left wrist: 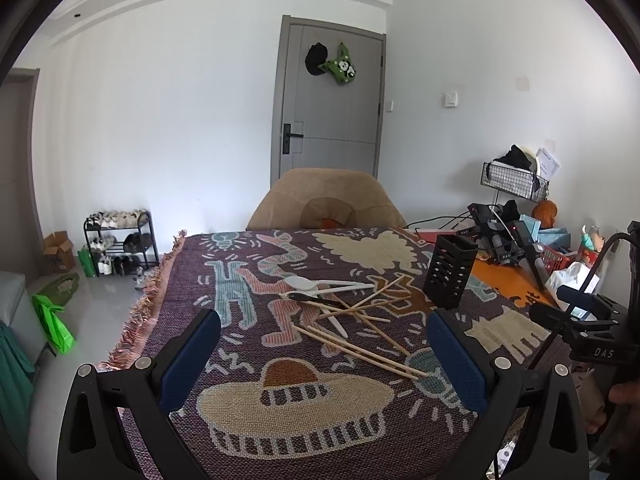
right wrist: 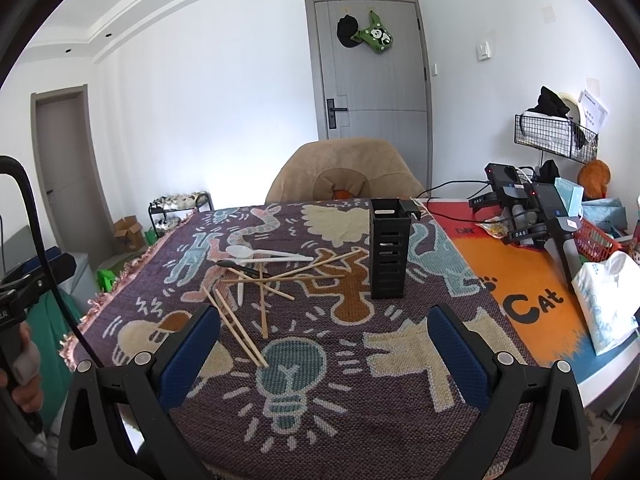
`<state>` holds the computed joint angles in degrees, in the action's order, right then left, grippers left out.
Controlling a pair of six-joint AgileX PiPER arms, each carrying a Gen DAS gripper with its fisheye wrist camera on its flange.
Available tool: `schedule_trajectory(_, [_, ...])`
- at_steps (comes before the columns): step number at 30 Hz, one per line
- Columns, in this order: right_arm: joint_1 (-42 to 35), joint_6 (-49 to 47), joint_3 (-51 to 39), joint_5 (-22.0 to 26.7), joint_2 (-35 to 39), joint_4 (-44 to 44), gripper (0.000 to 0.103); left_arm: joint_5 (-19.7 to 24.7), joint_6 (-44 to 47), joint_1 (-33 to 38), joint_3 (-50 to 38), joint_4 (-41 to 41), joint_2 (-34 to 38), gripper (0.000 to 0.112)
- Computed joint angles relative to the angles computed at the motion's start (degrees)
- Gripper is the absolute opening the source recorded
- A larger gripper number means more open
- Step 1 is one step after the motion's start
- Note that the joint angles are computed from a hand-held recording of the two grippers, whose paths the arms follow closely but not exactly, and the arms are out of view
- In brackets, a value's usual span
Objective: Organize utensils
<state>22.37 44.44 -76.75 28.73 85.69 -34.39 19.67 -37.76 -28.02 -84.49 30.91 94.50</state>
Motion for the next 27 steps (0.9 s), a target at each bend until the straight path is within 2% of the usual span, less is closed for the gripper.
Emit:
schedule_trajectory(11, [-0.5,-1.0,-0.1,-0.1,-0.2,1.2,0.103,-0.3,0.2,0.6,0.3,-0.6,-0.2,0.102])
schedule_trajectory(20, [-1.5,-3.6,1.0,-2.7,-1.0,3.3,0.103,-0.2,0.6,1.0,0.4,-1.1,-0.2,0.102])
schedule_trajectory(27, [-2.5,-9.1,2.2,-5.3,-0.9,8.5,0.103,0.6,6.1,1.9,-1.1,-6.4,1.1,0.102])
